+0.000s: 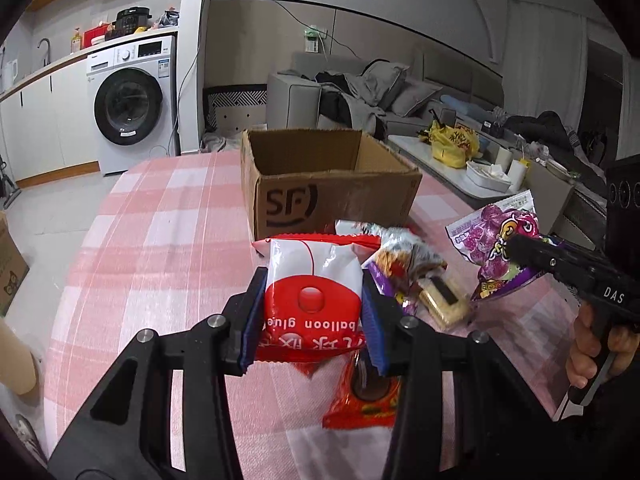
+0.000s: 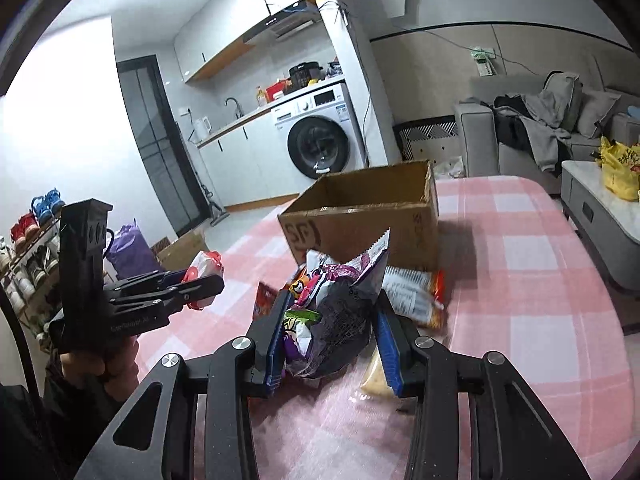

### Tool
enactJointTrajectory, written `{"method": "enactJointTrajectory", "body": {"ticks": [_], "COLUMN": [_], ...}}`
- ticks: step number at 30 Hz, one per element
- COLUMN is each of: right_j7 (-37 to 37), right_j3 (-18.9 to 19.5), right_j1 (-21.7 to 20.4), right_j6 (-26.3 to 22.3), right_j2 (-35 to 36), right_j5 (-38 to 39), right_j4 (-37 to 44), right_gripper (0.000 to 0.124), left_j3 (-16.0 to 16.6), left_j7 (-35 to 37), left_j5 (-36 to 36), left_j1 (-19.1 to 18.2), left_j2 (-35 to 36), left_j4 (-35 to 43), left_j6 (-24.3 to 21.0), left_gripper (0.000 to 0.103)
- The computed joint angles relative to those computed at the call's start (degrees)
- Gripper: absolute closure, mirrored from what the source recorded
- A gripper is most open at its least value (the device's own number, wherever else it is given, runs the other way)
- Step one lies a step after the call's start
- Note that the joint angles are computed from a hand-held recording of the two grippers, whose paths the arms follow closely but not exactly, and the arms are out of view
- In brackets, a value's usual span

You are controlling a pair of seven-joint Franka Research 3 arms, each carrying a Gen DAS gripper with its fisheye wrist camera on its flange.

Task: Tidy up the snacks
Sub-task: 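Lift both held bags and carry them over the open cardboard box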

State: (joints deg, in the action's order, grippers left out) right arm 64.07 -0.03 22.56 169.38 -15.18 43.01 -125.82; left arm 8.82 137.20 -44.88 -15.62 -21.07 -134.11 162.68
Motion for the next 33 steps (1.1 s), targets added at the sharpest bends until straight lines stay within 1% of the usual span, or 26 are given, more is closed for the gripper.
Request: {"method": "enactJointTrajectory", "body": {"ticks": [8, 13, 18, 22, 24, 27, 29, 30, 31, 32, 33], "right_j7": [-0.2, -0.78, -1.09, -0.25, 0.15, 3.88, 5.52, 6.29, 9.51, 10.12, 10.35], "right_j3": [-0.8, -0.68, 0.02, 1.15, 1.67, 2.45, 2.71, 2.89, 2.52, 2.57, 2.5], "right_j1": [-0.68, -1.81, -3.56, -5.19, -5.98, -7.09, -7.99, -8.18, -8.18, -8.6, -9.27], "right_j6": [0.04, -0.56, -1.38, -2.3, -2.98, -2.99, -6.06, -5.85, -5.81, -6.56, -8.99], "right_j2": [2.49, 5.22, 8.91, 12.25, 14.21, 17.16, 18.89, 19.27, 19.46, 19.54, 19.58], "right_j5": [1.24, 2.51, 2.97, 2.35, 1.75, -3.16, -4.72, -5.88, -9.61, -10.2, -10.24], "right_j4": [3.51, 7.21, 11.97, 16.28, 18.98, 22.14, 24.12, 24.27, 24.19, 24.23, 24.6], "right_gripper": [0.084, 0.084, 0.084, 0.084, 0.098, 0.099, 0.099, 0.099, 0.099, 0.098, 0.096], "left_j3": [-0.55, -1.99, -4.61, -7.54, -9.05, -10.97, -12.19, -12.72, -13.31, -13.81, -14.29], "left_j7": [0.89, 1.26, 1.16, -0.32, -1.18, -2.87, -4.38, -4.72, -5.02, -5.87, -6.6], "left_j5": [-1.86, -3.42, -4.57, -3.48, -2.59, -1.22, 0.01, 0.15, 0.43, 1.3, 2.14], "left_j1": [-1.12, 0.02, 2.81, 5.78, 7.14, 9.33, 10.95, 11.8, 12.57, 13.28, 13.96], "left_j2": [2.62, 5.79, 9.79, 13.57, 15.48, 18.79, 20.57, 21.51, 22.09, 22.88, 23.72], "left_j4": [4.0, 8.4, 13.26, 17.45, 19.58, 23.46, 25.47, 26.47, 27.03, 27.74, 28.53], "left_j6": [1.28, 0.48, -0.23, -0.54, -0.35, -1.32, -2.05, -2.56, -2.75, -2.93, -3.18], "left_gripper": [0.063, 0.063, 0.063, 0.063, 0.063, 0.063, 0.063, 0.063, 0.063, 0.063, 0.063]}}
